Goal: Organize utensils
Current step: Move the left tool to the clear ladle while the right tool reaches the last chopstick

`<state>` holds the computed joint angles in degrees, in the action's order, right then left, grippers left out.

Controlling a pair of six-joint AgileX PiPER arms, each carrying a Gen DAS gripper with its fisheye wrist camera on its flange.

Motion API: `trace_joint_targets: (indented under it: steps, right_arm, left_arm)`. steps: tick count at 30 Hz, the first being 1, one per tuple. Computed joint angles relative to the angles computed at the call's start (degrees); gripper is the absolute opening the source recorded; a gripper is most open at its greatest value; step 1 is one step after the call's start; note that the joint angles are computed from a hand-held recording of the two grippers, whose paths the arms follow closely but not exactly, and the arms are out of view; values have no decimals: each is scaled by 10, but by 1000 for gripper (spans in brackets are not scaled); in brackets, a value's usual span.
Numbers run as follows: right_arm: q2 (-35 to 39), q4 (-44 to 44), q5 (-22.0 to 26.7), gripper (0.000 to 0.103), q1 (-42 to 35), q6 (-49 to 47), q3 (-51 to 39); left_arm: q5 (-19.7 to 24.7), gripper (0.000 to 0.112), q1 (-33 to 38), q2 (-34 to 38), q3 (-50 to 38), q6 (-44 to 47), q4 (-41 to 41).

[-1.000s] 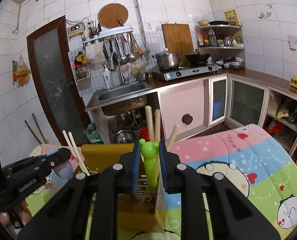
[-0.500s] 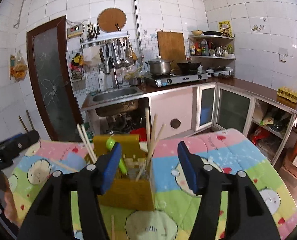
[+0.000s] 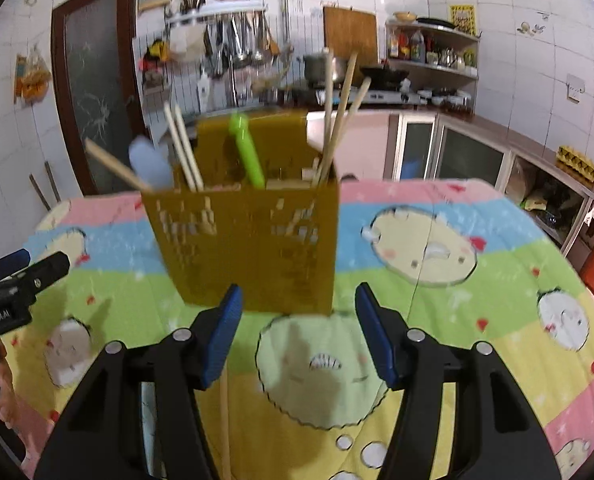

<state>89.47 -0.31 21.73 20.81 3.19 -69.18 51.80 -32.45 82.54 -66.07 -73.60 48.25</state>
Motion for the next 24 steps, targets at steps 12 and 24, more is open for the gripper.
trace_joint_targets:
  steps: [12,24]
  right_arm:
    - [64,-79,18,58,45,81,-15]
    - [131,-88,89,31,80,78,-88]
  left_arm:
    - [-21,98,14,42,43,-18,-12]
    - [-23,98,19,46,43,-17,-24]
